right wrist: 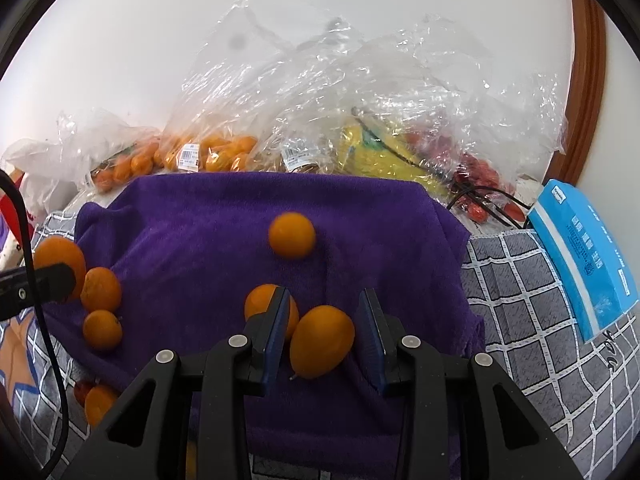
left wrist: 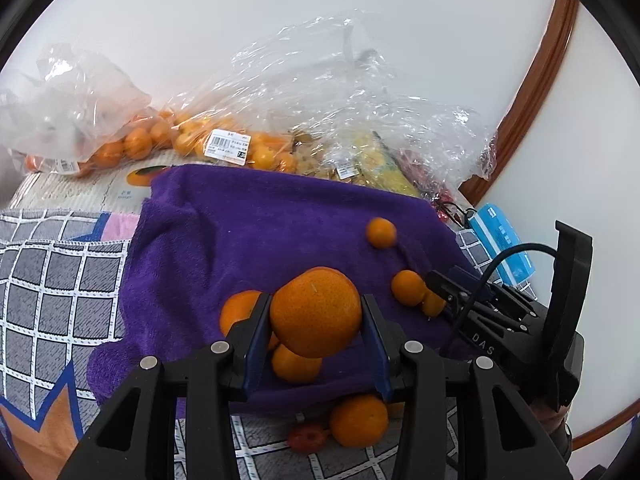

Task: Organize fruits
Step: 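Open both tools to release the oranges on the towel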

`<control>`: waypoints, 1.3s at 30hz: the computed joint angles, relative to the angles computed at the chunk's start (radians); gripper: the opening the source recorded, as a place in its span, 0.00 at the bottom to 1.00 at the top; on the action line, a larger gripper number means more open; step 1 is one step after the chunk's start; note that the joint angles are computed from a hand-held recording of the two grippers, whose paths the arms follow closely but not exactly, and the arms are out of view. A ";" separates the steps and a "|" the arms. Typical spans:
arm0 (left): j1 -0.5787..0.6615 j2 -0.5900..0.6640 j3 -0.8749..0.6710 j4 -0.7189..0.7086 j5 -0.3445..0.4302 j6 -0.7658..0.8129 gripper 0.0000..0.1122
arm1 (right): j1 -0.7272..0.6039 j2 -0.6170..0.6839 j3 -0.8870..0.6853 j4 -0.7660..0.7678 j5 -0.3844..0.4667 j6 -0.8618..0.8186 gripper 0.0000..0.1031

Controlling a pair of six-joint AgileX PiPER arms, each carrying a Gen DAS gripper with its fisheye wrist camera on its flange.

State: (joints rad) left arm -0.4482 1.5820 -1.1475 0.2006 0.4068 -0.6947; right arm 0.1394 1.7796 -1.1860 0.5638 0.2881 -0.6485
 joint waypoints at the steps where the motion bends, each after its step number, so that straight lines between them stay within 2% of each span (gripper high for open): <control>1: -0.004 0.003 -0.007 0.005 0.005 -0.007 0.37 | -0.003 -0.003 0.003 0.013 0.001 -0.013 0.35; 8: -0.014 0.043 -0.031 -0.005 -0.009 -0.012 0.37 | -0.029 -0.017 0.012 0.096 0.013 -0.075 0.35; 14: -0.001 0.067 -0.033 -0.052 -0.021 0.025 0.37 | -0.026 -0.011 0.007 0.079 0.018 -0.049 0.35; 17: -0.013 0.083 -0.048 0.005 -0.005 -0.017 0.37 | -0.021 -0.008 0.004 0.078 0.024 -0.057 0.35; 24: 0.011 0.098 -0.045 -0.104 -0.020 0.074 0.37 | -0.014 -0.007 0.006 0.060 0.018 -0.039 0.35; 39: 0.002 0.111 -0.051 -0.085 -0.021 0.056 0.37 | -0.010 -0.002 0.004 0.039 0.023 -0.027 0.35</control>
